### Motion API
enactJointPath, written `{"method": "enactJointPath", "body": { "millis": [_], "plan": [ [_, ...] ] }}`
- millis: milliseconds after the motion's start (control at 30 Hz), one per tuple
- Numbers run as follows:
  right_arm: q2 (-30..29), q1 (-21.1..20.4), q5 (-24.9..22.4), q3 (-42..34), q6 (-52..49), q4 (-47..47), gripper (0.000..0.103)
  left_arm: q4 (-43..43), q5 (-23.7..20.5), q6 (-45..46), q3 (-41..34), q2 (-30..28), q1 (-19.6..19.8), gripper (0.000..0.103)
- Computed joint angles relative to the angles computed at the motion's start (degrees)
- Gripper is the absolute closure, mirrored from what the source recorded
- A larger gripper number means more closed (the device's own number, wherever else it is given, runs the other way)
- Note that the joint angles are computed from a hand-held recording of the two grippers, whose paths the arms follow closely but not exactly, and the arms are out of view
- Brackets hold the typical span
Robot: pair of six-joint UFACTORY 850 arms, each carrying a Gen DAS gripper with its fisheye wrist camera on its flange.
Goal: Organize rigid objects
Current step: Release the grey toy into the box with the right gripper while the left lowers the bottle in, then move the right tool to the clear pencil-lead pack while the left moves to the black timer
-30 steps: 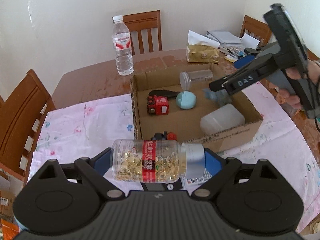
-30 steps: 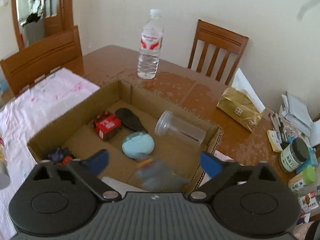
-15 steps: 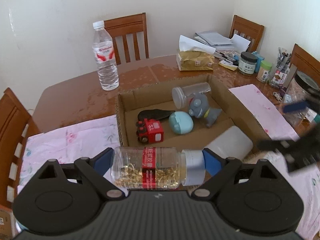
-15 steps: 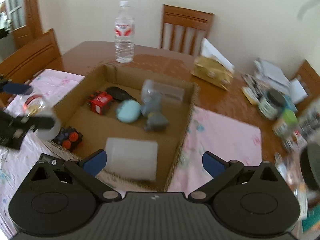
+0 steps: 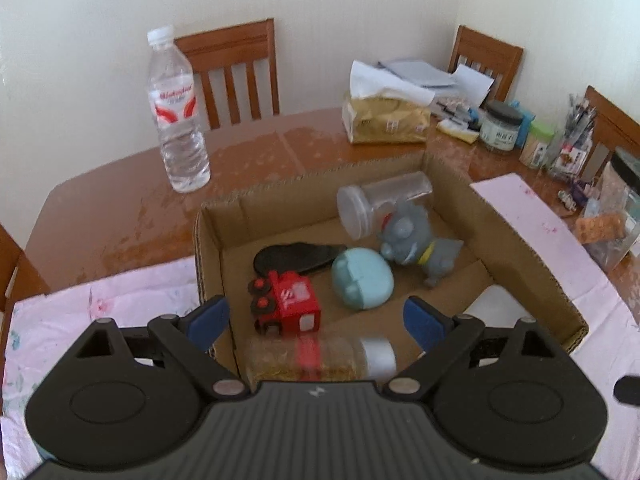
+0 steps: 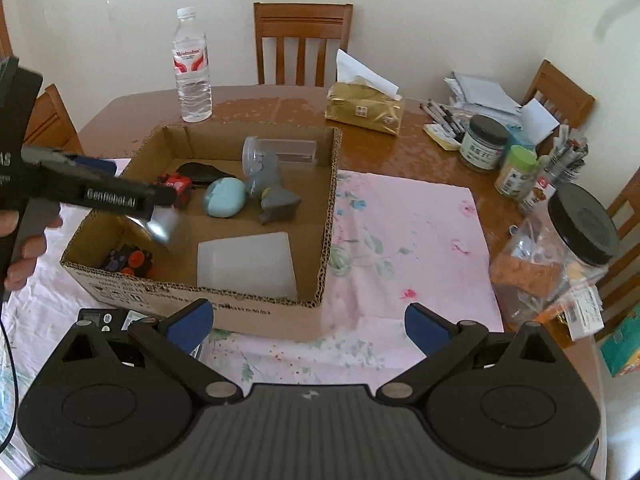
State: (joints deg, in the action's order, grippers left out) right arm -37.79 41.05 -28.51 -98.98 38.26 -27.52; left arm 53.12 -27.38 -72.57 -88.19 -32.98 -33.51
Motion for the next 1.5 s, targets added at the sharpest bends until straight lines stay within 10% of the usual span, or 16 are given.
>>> {"method": "enactJointPath", "body": {
  "millis": [733, 1067, 1500],
  "plan": [
    [-9.7, 6.1, 1.6, -6.4, 10.3, 1.5, 0.000, 13.7, -6.9, -24.1, 26.5, 20.4, -2.6, 0.001],
    [-17.1, 8.7, -6.2, -16.0, 12.1, -0.8, 0.000, 13.0, -5.3, -25.3, 32.8, 24.0, -3.3, 0.001],
    [-13.5, 5.9, -4.0, -10.3, 7.3, 4.7, 0.000, 9.7, -6.3, -24.5, 29.2, 19.8, -4.7, 0.001]
  ]
}}
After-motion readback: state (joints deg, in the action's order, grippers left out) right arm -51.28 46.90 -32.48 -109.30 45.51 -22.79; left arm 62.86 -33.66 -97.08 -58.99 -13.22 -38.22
